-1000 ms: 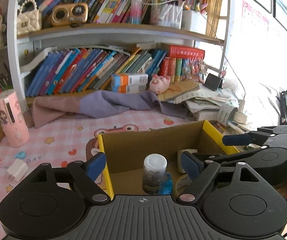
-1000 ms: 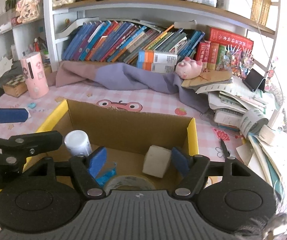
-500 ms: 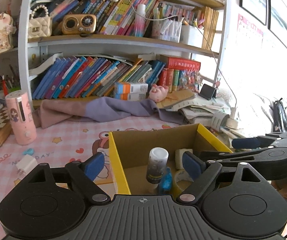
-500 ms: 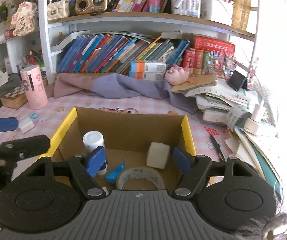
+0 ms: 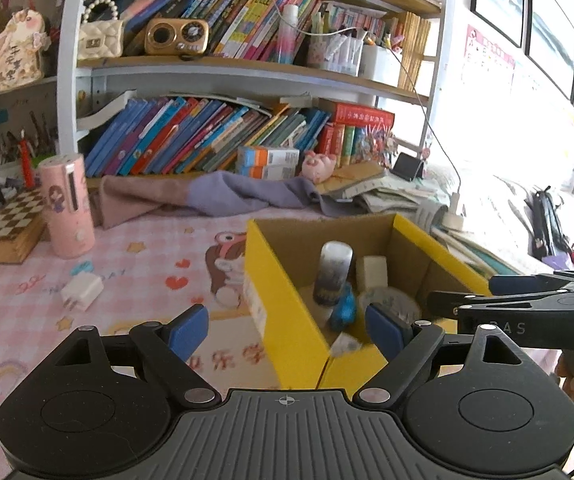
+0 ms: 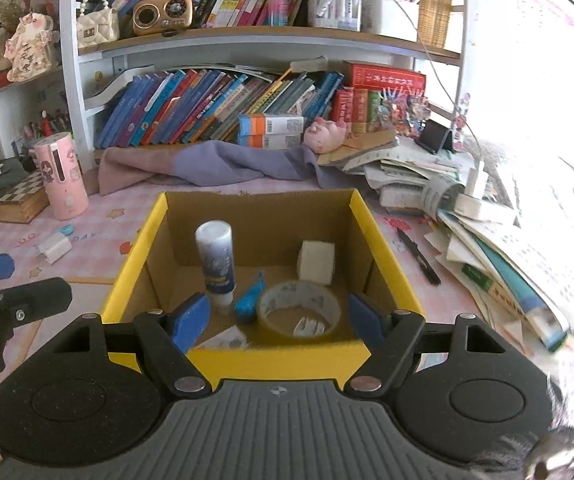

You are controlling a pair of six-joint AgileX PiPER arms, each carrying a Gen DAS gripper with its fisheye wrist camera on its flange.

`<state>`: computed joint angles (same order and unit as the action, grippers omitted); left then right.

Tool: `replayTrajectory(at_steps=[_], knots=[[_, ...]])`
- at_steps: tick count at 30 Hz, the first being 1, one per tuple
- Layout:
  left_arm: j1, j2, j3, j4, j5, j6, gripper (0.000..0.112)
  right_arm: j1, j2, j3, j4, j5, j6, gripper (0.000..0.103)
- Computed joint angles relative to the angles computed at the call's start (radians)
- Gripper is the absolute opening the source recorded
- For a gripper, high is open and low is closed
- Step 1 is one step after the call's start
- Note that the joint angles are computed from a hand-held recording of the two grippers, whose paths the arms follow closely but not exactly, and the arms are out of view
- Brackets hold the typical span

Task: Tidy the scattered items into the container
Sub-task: 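Withdraw both tools up and out of the yellow box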

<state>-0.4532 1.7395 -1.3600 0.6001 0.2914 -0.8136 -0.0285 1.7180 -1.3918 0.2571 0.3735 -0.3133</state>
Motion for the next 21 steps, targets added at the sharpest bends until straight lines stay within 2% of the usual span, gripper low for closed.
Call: replayTrajectory(at_steps=[3,10,15,21], knots=[[0.013,-0.058,0.08,-0.058,-0.02,0.066,0.088,0.043,-0.07,0.106,-0.141,-0.043,0.173,0.078],[0.057,-0.174,0.224,-0.274,-0.058,0.316,0.088,0.152,-0.196,0.28,-0.517,-0.057,0.617,0.08],[0.091,-0.243,0.302,-0.424,-0.075,0.493,0.088,0.24,-0.261,0.366,-0.772,-0.035,0.935,0.081],[0.124,-0.306,0.368,-0.634,-0.066,0.73,0.088,0.334,-0.309,0.423,-0.919,0.021,1.141,0.081]])
